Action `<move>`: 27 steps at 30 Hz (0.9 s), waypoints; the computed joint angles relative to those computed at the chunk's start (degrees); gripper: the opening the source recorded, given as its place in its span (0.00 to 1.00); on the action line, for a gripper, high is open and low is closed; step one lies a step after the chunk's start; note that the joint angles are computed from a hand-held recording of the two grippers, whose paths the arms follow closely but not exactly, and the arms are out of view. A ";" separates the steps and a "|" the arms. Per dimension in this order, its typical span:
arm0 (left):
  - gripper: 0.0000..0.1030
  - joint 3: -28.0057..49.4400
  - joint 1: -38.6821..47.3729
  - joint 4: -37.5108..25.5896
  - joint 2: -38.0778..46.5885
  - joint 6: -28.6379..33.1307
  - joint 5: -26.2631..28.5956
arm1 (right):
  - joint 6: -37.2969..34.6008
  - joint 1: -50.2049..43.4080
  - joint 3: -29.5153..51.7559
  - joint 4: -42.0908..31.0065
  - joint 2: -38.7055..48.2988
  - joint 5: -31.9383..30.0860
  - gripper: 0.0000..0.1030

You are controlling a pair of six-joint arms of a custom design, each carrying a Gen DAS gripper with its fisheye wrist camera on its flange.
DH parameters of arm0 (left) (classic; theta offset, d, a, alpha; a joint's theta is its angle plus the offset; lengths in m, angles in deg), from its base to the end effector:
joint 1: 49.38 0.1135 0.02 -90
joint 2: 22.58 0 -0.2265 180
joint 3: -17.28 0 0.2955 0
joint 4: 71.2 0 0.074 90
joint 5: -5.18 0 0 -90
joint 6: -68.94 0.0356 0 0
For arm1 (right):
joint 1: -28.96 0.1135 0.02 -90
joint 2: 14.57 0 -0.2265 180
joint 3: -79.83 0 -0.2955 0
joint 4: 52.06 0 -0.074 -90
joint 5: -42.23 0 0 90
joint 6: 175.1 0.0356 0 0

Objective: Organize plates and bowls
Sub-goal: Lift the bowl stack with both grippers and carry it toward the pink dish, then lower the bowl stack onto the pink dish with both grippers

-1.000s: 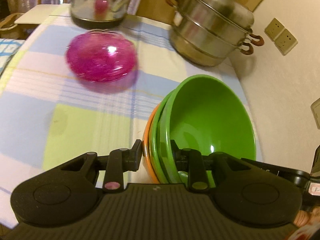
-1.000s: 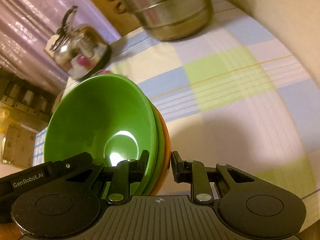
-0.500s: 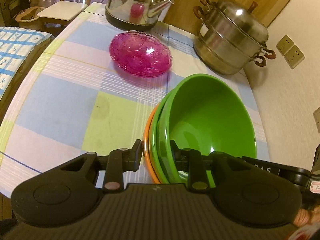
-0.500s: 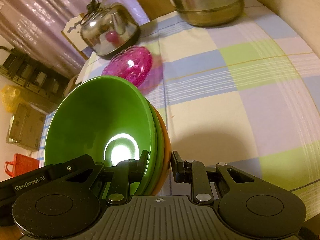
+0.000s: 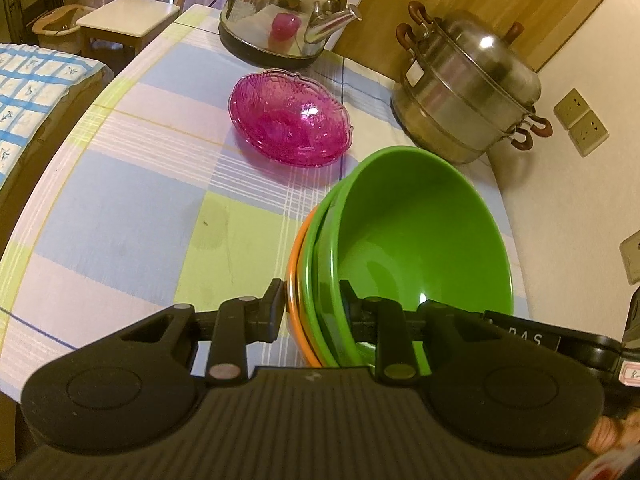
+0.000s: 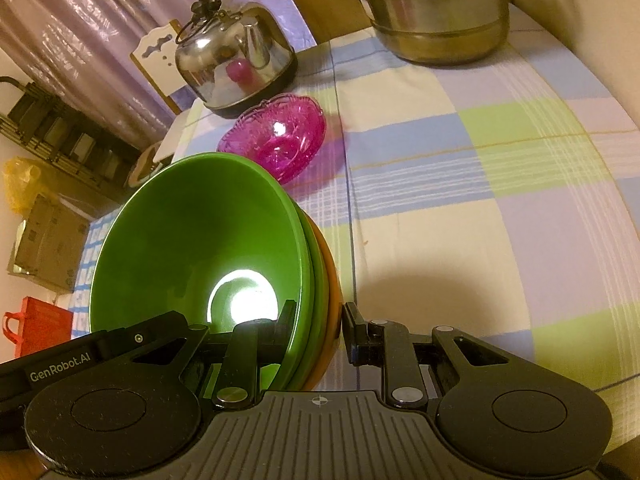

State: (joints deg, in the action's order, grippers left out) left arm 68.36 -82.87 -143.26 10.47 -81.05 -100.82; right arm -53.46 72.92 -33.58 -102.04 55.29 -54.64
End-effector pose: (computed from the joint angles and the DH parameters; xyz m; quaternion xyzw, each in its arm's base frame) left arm 0.1511 -0.0882 0.2409 -0.2577 0.9070 -0.1320 0.3059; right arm 0.2148 0.2130 0.2217 -0.1204 0.9398 0.2378 0.2138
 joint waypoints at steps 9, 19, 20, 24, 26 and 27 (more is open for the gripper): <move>0.23 2.34 10.87 4.68 4.99 9.83 6.04 | -1.04 -0.47 8.45 0.16 9.05 -0.06 0.23; 0.22 6.19 23.72 13.16 16.32 19.44 14.69 | -3.53 -2.21 23.05 -0.26 23.92 -0.38 0.23; 0.22 6.87 24.63 13.94 17.77 20.17 15.21 | -3.73 -2.40 24.50 -0.38 25.35 -0.45 0.23; 0.22 10.17 28.23 16.89 23.98 23.36 17.48 | -4.65 -3.42 31.71 -1.62 31.88 -1.19 0.23; 0.22 11.92 29.74 17.92 26.77 24.82 18.41 | -5.25 -3.83 34.64 -1.99 34.44 -1.39 0.23; 0.22 13.01 30.51 18.50 28.48 25.50 18.85 | -5.26 -4.14 36.70 -2.31 36.22 -1.71 0.23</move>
State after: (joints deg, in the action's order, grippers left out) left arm 81.38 -52.36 -124.76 38.96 -55.56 -81.97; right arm -58.72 68.77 3.12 -104.35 91.51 -56.36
